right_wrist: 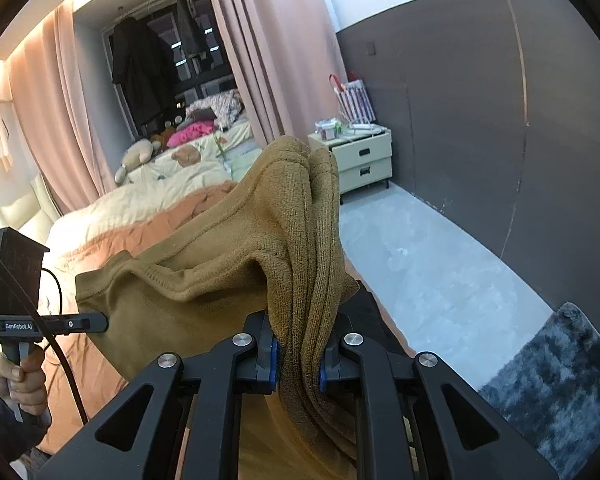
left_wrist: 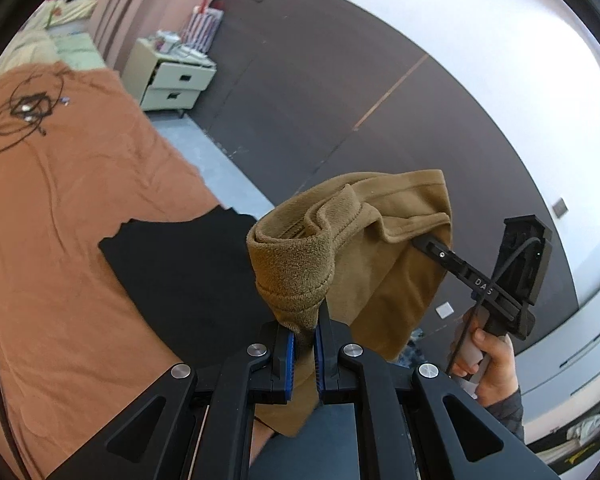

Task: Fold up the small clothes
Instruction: 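Lift the folded khaki shirt with both tools and carry it to the black garment, then lower the shirt onto the black garment and open both tools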

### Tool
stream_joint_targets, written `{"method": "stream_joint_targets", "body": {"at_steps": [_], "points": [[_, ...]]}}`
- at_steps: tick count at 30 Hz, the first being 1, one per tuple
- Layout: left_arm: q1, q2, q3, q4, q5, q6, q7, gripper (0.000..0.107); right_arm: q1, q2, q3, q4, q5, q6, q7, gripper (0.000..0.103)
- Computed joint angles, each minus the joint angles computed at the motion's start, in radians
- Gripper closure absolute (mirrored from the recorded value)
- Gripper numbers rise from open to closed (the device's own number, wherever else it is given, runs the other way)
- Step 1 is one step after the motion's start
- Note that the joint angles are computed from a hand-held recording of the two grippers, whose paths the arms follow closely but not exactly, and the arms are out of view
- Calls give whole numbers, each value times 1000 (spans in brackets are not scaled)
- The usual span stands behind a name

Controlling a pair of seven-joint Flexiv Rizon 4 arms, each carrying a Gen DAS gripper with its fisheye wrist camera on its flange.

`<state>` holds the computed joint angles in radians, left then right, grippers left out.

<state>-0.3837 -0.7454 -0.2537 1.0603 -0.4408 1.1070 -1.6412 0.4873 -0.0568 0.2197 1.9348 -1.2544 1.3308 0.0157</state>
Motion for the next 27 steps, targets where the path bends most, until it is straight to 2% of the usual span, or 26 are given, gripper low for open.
{"method": "stream_joint_targets", "body": {"at_steps": [7, 13, 16, 18, 19, 20, 22, 23, 24, 27], "points": [[15, -116, 28, -126, 7, -74, -35, 99, 67, -96, 3, -99, 200, -88, -185, 93], [18, -225, 54, -271, 30, -146, -74, 99, 78, -106, -12, -123, 354, -130, -324, 93], [15, -273, 76, -333, 47, -162, -109, 99, 103, -156, -25, -185, 396, -186, -361, 92], [1, -306, 129, -389, 89, -192, -166, 98, 133, -184, -36, -231, 405, -273, -374, 88], [-7, -328, 167, -432, 117, -232, -212, 97, 152, -198, -42, -258, 411, -339, -368, 78], [-9, -343, 185, -463, 138, -265, -246, 94, 170, -207, -52, -278, 401, -395, -346, 62], [-10, -361, 219, -497, 180, -331, -320, 75, 178, -199, -71, -269, 355, -378, -275, 42], [-5, -350, 215, -470, 194, -321, -336, 62, 178, -191, -71, -259, 343, -369, -251, 41], [2, -329, 203, -421, 204, -287, -340, 57, 175, -177, -66, -248, 343, -369, -233, 41], [15, -306, 183, -363, 214, -257, -343, 57, 169, -132, -47, -209, 325, -410, -217, 41]]}}
